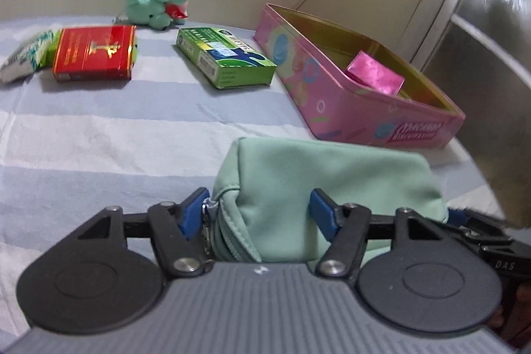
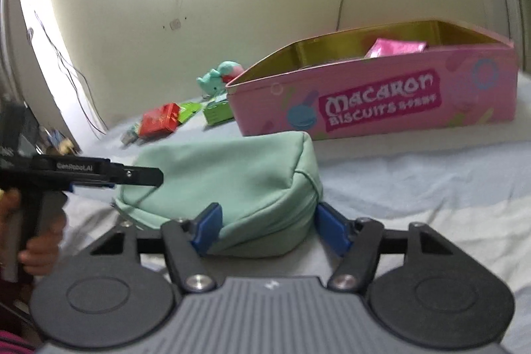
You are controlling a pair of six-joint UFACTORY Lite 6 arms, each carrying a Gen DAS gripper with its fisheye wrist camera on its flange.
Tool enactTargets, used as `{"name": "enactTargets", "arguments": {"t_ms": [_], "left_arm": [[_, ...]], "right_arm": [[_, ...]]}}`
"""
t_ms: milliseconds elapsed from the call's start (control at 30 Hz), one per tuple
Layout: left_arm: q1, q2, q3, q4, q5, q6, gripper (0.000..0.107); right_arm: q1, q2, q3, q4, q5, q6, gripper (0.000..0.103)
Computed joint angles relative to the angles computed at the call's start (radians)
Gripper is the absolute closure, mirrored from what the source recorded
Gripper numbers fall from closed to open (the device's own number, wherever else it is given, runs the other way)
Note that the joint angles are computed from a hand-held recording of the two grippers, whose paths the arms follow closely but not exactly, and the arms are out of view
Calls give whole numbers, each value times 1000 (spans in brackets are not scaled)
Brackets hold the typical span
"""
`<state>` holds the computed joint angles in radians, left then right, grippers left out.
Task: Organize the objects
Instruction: 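Grasp the mint-green pouch by its zipper end with the left tool, then lift and carry the mint-green pouch over the pink tin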
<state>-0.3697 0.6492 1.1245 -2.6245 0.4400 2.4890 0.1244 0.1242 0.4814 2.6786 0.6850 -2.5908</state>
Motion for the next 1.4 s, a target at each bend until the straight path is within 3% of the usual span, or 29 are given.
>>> {"name": "enactTargets", "arguments": {"t_ms": [67,200,367,500,567,633,700,833,967,1267,1367,1400], "left_arm": [[-24,1,-6,-40,6,28,39],[-41,42,53,218,46,-213,39],[-197,125,195,98,-63,-74,38],[-264,207,338,206,-127,-181,38],[-315,231,392,127,-177,-111,38],[-357,244,419,-54,-215,60,34],[-374,245,424,-170,-232,164,33],[-377,234,417,-184,-244,168,33],[-392,221,396,-309,-238,284,33],[-399,227,399,-352,-230,326,32],[-401,229,399,-362,-224,335,32],[-400,228,397,-357,-221,332,32]], "right_arm": [[-18,-15,-19,18,4,-23,44],[-180,-75,-97,-83,44,42,48],[-356,-170,-196,-155,64,50,49],[-568,-230,-258,-323,104,111,49],[-687,-227,-268,-438,151,156,49],[-740,-218,-279,-474,184,153,49],[-743,-224,-289,-464,188,132,49],[-708,-228,-295,-420,185,119,42],[-656,-252,-341,-303,194,23,41],[-560,-254,-396,-108,242,-111,33],[-513,-243,-407,-28,263,-165,29],[-503,-234,-409,-13,274,-181,22]]}}
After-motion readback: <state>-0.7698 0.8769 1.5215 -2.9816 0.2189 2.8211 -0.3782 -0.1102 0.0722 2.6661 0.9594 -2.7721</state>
